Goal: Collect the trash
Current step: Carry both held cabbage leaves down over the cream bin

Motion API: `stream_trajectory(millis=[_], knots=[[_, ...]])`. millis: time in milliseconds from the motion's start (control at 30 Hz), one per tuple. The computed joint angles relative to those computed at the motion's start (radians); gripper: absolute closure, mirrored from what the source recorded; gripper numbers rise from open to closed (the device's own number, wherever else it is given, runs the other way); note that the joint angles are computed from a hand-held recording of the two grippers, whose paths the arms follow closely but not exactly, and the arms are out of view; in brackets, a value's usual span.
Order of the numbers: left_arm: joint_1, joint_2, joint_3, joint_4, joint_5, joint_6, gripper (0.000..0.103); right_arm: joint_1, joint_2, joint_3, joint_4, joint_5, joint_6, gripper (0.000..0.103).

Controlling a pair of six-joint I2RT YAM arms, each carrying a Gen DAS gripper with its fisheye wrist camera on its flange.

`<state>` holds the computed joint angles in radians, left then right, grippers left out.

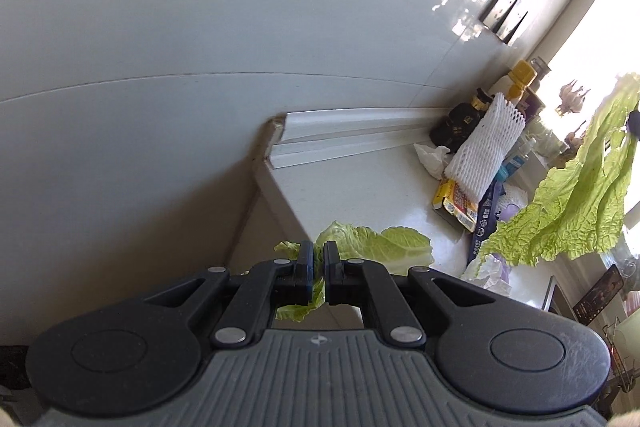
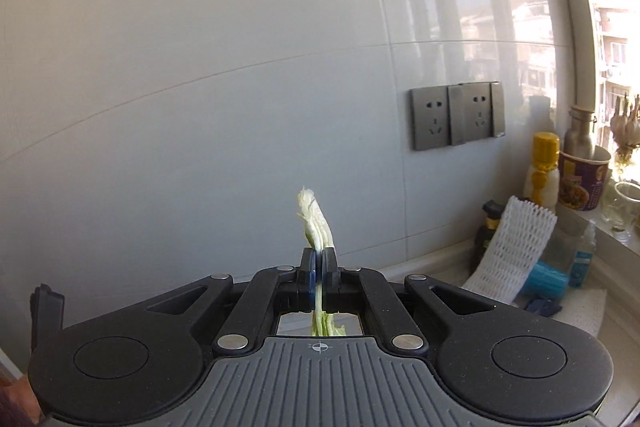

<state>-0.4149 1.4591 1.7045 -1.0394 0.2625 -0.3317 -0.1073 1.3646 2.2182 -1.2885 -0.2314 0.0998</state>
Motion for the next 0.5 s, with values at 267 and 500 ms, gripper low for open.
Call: stream_trajectory(millis=[267, 500], knots=[[0.118, -0.119, -0.140, -0.028, 0.031, -0.016, 0.099, 0.287, -0.043, -0.181, 0.088, 0.120, 0.120, 0.102], [0.187, -0.176, -0.265, -0.035, 0.041, 0.017, 0.099, 0.416, -0.088, -0.403, 0.187, 0.160, 0.233, 0.102]])
